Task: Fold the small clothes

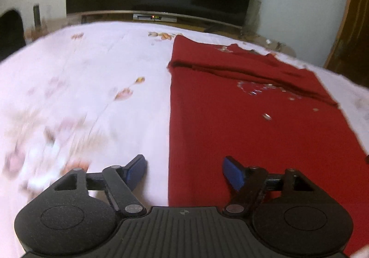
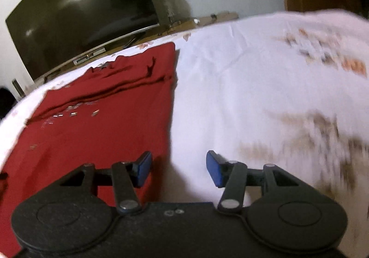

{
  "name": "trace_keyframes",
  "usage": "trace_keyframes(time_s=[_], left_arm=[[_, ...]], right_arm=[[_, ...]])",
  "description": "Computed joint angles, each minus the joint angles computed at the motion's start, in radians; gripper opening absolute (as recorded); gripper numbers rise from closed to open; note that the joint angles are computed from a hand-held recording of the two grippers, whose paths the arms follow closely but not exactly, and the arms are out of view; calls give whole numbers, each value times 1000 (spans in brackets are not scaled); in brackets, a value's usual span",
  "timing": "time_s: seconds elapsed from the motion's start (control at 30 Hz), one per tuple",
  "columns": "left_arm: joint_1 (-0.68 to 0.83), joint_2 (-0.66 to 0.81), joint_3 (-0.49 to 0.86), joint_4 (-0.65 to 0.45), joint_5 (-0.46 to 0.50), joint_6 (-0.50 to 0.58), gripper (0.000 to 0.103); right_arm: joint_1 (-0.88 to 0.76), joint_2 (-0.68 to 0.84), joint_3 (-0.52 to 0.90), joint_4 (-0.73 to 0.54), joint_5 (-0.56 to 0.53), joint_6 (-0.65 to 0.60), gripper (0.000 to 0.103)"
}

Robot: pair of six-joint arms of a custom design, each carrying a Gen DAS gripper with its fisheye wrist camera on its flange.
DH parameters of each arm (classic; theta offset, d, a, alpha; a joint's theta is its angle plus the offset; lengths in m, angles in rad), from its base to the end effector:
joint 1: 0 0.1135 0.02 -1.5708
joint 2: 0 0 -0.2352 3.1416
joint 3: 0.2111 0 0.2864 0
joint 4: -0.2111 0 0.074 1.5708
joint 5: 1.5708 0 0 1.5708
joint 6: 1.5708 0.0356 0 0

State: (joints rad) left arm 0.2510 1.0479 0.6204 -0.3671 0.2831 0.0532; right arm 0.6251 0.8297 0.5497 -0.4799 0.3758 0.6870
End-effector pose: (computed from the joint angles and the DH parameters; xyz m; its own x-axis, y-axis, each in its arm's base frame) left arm 0.2524 0.0545 0.1786 -0.6928 -0.1249 -0.7102 -0.0121 0.9868 -0.1618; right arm 0.1898 0.1208 0.1935 -0.6403 0.2655 -0.7208 0.1002 0.9592 0.2643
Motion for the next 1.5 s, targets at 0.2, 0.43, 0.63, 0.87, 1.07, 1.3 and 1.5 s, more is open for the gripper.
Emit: trace_keyframes(time_s=[0.2, 0.43, 0.63, 0.87, 1.07, 1.3, 1.5], left_arm=[[301, -142, -79, -272, 435, 62, 70], [445, -169, -142, -473, 650, 192, 61], [435, -29, -138, -346, 718, 71, 58], [344, -21, -156, -187, 668, -47, 38], [378, 8, -137, -200, 641, 7, 4], [501, -119, -131, -292, 789, 72, 3], [491, -19, -187, -215, 693, 115, 3]], right_arm=[[153, -333, -120, -202, -5, 286, 50], [472, -503, -187, -312, 136, 576, 46], [475, -561, -260, -214, 90, 673, 28], [328, -571, -333, -68, -77, 616, 6], [305, -465, -291, -15, -96, 535, 6], [446, -494, -135, -160, 110, 418, 5], [436, -418, -138, -179, 70, 370, 5]])
